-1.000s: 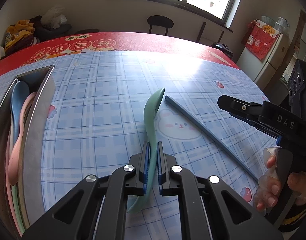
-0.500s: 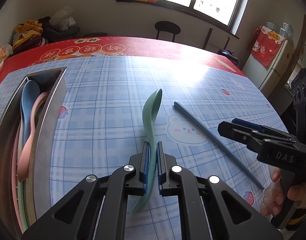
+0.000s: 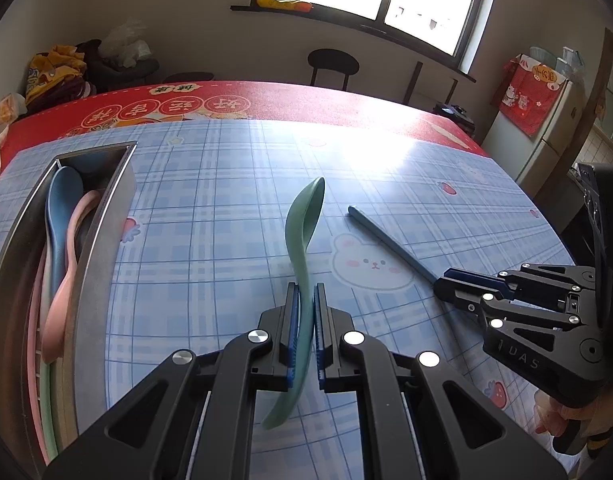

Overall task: Organize utensils
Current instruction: 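Grasp the light blue chopstick with the right tool while the left holds the mint spoon, then lower the mint-green spoon into the steel tray and open the left tool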

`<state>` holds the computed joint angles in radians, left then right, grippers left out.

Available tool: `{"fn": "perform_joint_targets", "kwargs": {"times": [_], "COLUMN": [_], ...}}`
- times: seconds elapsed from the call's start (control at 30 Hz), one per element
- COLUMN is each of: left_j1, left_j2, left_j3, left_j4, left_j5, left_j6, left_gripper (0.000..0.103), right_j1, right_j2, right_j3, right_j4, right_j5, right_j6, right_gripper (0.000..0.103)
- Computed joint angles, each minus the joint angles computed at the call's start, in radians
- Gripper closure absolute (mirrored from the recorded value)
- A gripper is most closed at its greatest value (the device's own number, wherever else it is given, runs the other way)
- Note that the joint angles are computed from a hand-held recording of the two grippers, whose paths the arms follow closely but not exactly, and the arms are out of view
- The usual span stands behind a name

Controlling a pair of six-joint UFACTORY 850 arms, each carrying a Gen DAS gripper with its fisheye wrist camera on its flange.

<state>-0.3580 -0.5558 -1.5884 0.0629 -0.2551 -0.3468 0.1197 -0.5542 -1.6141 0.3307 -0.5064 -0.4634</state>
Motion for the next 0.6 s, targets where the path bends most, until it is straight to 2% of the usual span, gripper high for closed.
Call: {"fn": "perform_joint_targets", "kwargs": {"times": [0.1, 0.23, 0.33, 0.6], "left_j1": [0.001, 0.003, 0.006, 0.018], "left_j2": [0.002, 0.015, 0.024, 0.036], "left_j3": [0.003, 0.024, 0.037, 0.056], "left_j4": [-0.022, -0.043, -0.132, -0.307], "left_j5": [0.004, 0.031, 0.054, 0.076], "left_j6": [0.015, 0.039, 0.134, 0.279], "left_gripper": [0.096, 0.096, 0.096, 0.096], "right_j1": [-0.022, -0.075, -0.097, -0.11], "right_j2": [-0.018, -0.019, 0.004, 0.047], "right_j3": [-0.021, -0.001, 0.047, 0.146], "right_j4": [0.104, 0.434, 0.655, 0.971], "right_j5": [-0.014, -0.06, -0.075, -0.105], "right_j6": [0.009, -0.111, -0.232, -0.422], "right_gripper": [0.095, 0.097, 0.097, 0.097]}}
